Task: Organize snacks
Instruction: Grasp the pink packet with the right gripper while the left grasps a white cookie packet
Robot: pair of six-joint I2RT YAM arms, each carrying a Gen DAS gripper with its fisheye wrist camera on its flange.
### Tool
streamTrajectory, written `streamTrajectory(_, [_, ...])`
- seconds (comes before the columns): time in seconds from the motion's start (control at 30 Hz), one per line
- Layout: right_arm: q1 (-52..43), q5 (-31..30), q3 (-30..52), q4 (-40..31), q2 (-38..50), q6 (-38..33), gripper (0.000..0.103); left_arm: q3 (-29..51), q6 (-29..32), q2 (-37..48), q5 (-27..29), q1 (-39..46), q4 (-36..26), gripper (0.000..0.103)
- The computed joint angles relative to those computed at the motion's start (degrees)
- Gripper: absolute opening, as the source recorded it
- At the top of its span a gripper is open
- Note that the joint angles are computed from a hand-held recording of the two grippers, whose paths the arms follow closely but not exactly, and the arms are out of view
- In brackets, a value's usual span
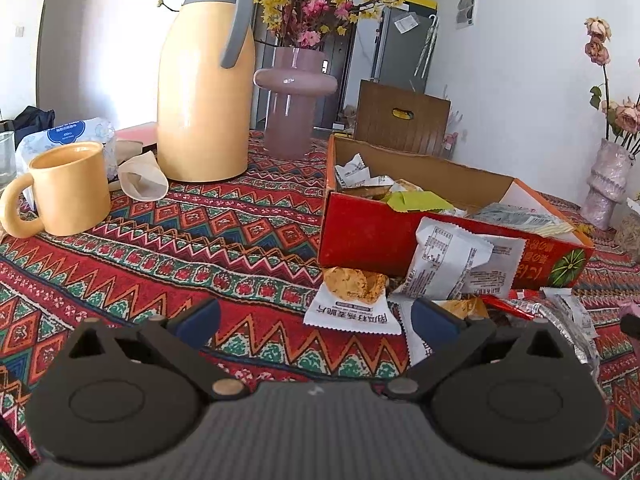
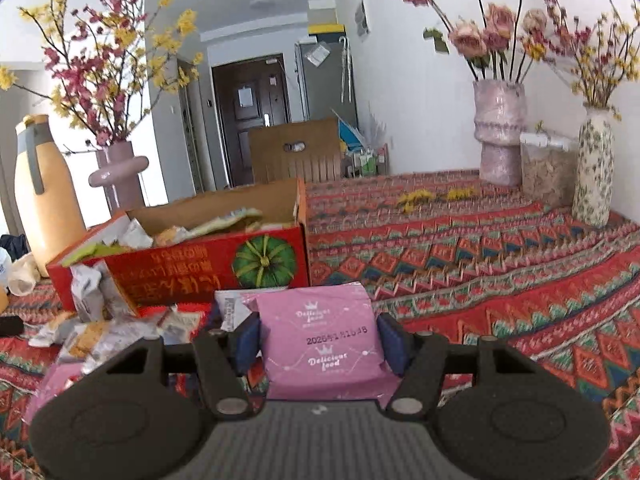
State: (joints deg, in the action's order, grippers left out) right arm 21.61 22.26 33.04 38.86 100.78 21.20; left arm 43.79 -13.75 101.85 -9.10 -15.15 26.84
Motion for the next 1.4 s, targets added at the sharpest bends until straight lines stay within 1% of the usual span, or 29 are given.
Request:
streamTrajectory(0.07, [-0.1,-0.7,-0.4,1.9,0.6,-0.4,0.061,0.7,0.1,0.2,-0.5,-0.2,-1.2,0.103])
streamTrajectory(0.17, [-0.1,-1.0,-0.4,2.1,0.9,-0.6,0.061,2.3,0.4,0.3,-1.4,-0.5,-4.2,0.103])
streamTrajectory(0.3, [0.1,-1.3,-1.4,2.8,0.5,-0.2,0.061,3.5,0.7,-0.8,0.5,-0.9,-8.3,0.103])
streamTrajectory(0.43, [0.0,-1.7,-2.2,4.1,0.2,-0.3,0.061,5.8,2.1,-0.9,-0.5,-2.1,-11.2,0.103])
streamTrajectory(0.57, [0.0,-1.8,-2.7,4.9,0.2,-0.4,0.061,13.1,4.8,2.2,-3.3,-2.6,-17.3,0.103])
streamTrajectory(0.63, [0.0,-1.8,-2.8,5.1,0.2,-0.4,0.061,17.2,5.7,4.7,-3.9,-2.5,-20.3,0.103])
streamTrajectory(0.7, [-0.1,-1.8,-3.0,5.5,0.2,-0.4,0.061,21.7,6.2,7.6,-3.3,-2.1,-23.8,0.103])
streamTrajectory(0.77, [-0.2,-1.9,-3.1,5.7,0.2,-0.4,0.061,25.7,6.3,10.4,-2.9,-1.9,-26.9,0.097])
streamTrajectory(0.8, [-0.2,-2.0,-3.1,5.8,0.2,-0.3,0.061,27.2,6.3,11.7,-2.9,-1.8,-28.0,0.096])
streamTrajectory(0.9, [-0.3,-2.2,-3.1,6.0,0.3,-0.3,0.061,31.0,5.4,14.8,-2.7,-1.7,-30.4,0.088])
streamTrajectory(0.97, [-0.3,-2.3,-3.2,6.2,0.3,-0.4,0.061,32.7,4.9,16.2,-1.5,-1.2,-31.8,0.076])
streamTrajectory(1.0, [-0.3,-2.4,-3.2,6.3,0.3,-0.4,0.061,33.4,4.8,16.7,-0.6,-0.9,-32.6,0.073])
streamTrajectory(1.03, [-0.3,-2.5,-3.2,6.3,0.3,-0.4,0.061,34.2,4.8,17.3,0.1,-0.7,-33.5,0.063])
streamTrajectory(1.13, [-0.4,-2.7,-3.4,6.8,0.4,-0.5,0.061,33.5,4.9,17.0,0.2,-0.8,-33.1,0.051])
streamTrajectory(1.27, [-0.5,-3.2,-3.9,7.7,0.3,-0.7,0.061,29.9,4.6,14.8,1.0,-0.8,-30.6,0.048])
streamTrajectory(1.4, [-0.5,-3.3,-4.0,8.1,0.4,-0.8,0.061,25.1,4.4,11.4,1.0,-0.6,-27.2,0.047])
